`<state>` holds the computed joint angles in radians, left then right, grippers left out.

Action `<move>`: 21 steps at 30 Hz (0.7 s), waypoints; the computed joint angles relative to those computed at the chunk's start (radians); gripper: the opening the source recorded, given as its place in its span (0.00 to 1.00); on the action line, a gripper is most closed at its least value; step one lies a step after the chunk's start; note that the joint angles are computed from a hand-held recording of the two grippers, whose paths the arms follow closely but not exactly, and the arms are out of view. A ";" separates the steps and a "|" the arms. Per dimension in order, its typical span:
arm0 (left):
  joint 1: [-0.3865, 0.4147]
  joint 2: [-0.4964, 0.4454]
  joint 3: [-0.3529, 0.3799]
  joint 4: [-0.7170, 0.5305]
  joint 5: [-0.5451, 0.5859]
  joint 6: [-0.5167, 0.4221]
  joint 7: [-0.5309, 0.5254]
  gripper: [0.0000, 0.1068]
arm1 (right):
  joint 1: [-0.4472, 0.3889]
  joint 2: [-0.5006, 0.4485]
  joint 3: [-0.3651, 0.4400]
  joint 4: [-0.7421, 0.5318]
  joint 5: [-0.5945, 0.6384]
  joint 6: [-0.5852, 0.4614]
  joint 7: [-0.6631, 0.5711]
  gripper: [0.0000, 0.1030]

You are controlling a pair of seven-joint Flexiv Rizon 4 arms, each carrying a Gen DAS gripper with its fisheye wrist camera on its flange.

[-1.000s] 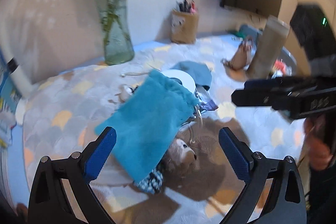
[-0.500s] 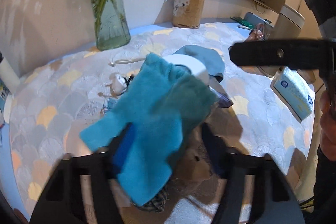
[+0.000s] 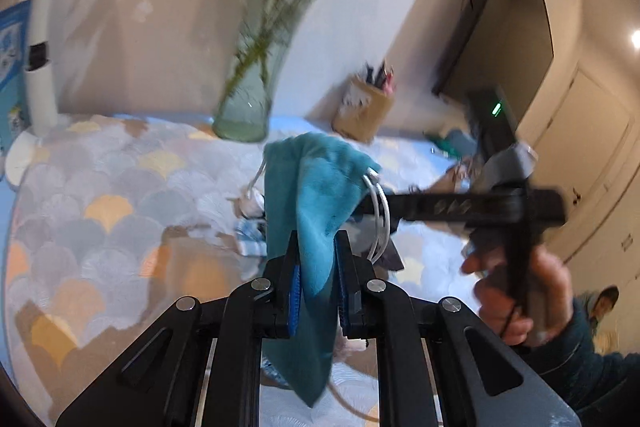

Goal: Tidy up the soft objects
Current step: 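Grasp the teal drawstring bag with the left tool while the right tool grasps the white tape roll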

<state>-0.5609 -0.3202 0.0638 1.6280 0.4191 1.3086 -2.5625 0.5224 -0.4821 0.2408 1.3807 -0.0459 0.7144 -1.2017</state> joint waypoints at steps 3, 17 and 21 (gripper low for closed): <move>-0.011 0.024 0.023 0.020 0.031 0.018 -0.048 0.11 | 0.032 -0.016 -0.023 0.000 -0.061 -0.002 0.018 0.58; 0.026 0.040 -0.011 0.052 0.045 0.010 -0.063 0.11 | 0.086 -0.008 -0.057 0.060 -0.209 0.073 0.041 0.92; 0.023 0.042 -0.009 0.051 0.049 -0.003 -0.066 0.11 | 0.120 -0.029 -0.083 0.067 -0.323 0.055 0.050 0.77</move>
